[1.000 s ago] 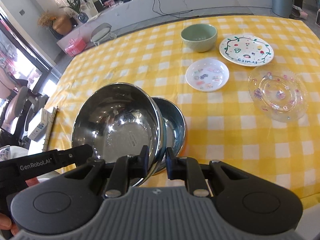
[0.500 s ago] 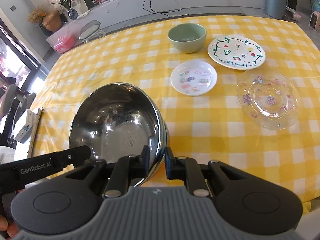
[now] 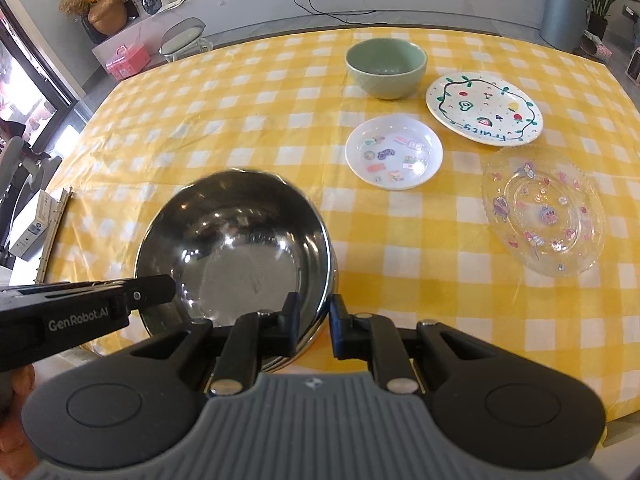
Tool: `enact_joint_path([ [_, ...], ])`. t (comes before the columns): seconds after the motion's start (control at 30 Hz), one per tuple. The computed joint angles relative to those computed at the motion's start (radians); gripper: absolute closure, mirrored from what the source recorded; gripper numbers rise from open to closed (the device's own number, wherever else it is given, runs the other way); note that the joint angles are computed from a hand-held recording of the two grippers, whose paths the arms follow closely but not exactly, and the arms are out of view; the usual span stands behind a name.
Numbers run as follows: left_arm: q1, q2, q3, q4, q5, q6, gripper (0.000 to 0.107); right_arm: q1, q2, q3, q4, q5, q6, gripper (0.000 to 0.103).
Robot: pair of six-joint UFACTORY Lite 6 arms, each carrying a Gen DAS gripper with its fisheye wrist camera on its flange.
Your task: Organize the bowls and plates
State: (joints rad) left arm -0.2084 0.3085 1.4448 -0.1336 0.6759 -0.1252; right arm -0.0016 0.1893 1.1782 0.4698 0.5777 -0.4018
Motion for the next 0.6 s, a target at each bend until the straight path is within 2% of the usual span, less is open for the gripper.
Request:
enact_joint_path([
  [0.3, 0.016, -0.012, 0.013, -0.029, 0.003, 0.033, 0.093, -0.008, -0.036, -0.015, -0.007, -0.016, -0.008, 0.083],
  [0.4, 0.019, -0.026, 0.014, -0.037, -0.008, 0.046, 0.092, -0.020, -0.045, -0.015, 0.013, -0.018, -0.031, 0.075],
  [0.57, 0.022, -0.030, 0.022, -0.045, -0.028, 0.074, 0.092, -0.065, -0.027, 0.006, 0.104, 0.019, -0.098, 0.075],
  [0.6, 0.020, -0.030, 0.021, -0.038, -0.034, 0.074, 0.092, -0.072, -0.020, 0.010, 0.114, 0.024, -0.101, 0.080],
])
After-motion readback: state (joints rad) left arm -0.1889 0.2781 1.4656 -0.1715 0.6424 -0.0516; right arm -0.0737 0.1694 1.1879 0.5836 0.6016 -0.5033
